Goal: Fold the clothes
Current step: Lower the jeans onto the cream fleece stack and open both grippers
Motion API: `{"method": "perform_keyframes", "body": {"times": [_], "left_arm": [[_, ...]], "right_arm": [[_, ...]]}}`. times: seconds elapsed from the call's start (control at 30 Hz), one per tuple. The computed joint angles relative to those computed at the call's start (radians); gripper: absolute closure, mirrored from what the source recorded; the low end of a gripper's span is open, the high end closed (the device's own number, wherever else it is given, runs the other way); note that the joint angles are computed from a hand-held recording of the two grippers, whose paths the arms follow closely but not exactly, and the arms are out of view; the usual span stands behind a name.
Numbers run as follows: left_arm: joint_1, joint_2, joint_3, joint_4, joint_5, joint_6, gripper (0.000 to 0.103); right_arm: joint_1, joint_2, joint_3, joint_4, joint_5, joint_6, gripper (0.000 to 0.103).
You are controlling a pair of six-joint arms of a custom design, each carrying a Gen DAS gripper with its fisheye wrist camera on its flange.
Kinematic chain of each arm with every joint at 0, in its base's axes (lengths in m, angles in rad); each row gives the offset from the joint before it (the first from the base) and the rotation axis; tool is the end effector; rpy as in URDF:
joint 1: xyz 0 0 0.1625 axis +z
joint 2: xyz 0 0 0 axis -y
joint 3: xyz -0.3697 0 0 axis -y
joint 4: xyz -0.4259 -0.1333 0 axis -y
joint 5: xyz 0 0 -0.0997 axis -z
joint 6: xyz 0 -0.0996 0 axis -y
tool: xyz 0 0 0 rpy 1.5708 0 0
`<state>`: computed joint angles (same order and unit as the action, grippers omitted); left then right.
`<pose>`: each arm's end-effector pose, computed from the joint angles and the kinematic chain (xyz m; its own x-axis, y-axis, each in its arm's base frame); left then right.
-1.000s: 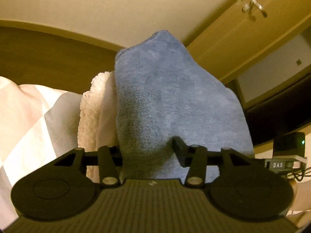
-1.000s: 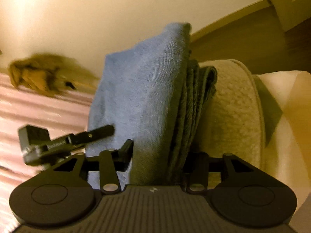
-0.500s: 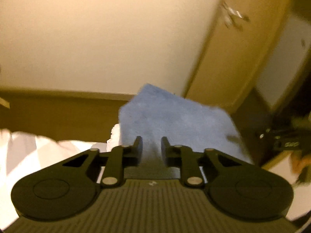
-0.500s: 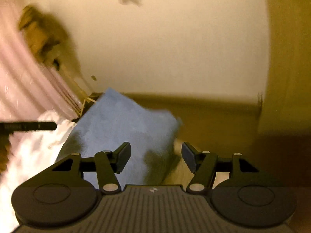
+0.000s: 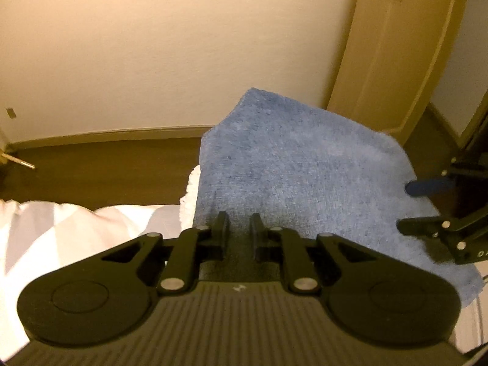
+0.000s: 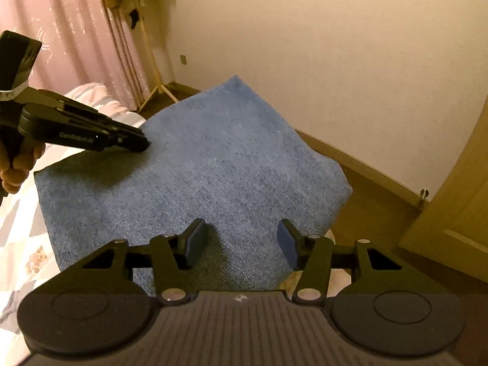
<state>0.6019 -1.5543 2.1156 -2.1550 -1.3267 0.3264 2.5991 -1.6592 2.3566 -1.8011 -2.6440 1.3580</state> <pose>-0.2971 -0.3950 0.2111 -0.2605 0.9361 -0.2362 0.9582 0.2807 0.0558 0.3332 -0.1474 0.1699 -0.7279 0.3211 0.6058 -0.2519 0.6966 -0.6718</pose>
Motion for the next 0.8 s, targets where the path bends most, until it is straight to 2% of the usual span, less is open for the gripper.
{"method": "perform_keyframes", "body": {"times": [0.13,0.2,0.27,0.37,0.43,0.53,0.57,0.63,0.7,0.8], "left_arm": [[-0.004,-0.020,-0.004,-0.020,0.002,0.002,0.089],[0.006,-0.025,-0.013,-0.040,-0.023,-0.010,0.089],[0.015,-0.005,-0.025,-0.068,-0.039,-0.021,0.089],[0.026,0.052,-0.043,-0.103,-0.042,-0.045,0.089],[0.032,0.091,-0.050,-0.099,-0.024,-0.077,0.088],[0.041,0.100,-0.020,-0.130,0.010,-0.097,0.084],[0.048,0.098,-0.012,-0.145,0.016,-0.105,0.084],[0.058,0.097,-0.012,-0.150,0.020,-0.115,0.080],[0.051,0.077,-0.011,-0.141,0.042,-0.102,0.080],[0.024,0.016,0.009,-0.132,0.091,-0.070,0.088]], "right_arm": [[0.002,-0.023,-0.005,-0.021,0.004,-0.048,0.046],[0.038,-0.057,-0.003,0.019,-0.012,-0.014,0.047],[0.053,-0.058,-0.003,0.005,-0.052,-0.025,0.047],[0.008,-0.060,0.021,-0.142,-0.094,-0.156,0.049],[-0.051,-0.069,0.042,-0.216,-0.081,-0.223,0.060],[-0.119,-0.052,0.067,-0.348,-0.056,-0.331,0.059],[-0.136,-0.028,0.064,-0.394,-0.057,-0.391,0.059],[-0.135,-0.012,0.059,-0.433,-0.052,-0.461,0.056],[-0.151,0.017,0.051,-0.538,-0.042,-0.557,0.055],[-0.110,-0.027,0.050,-0.528,-0.020,-0.522,0.056]]}}
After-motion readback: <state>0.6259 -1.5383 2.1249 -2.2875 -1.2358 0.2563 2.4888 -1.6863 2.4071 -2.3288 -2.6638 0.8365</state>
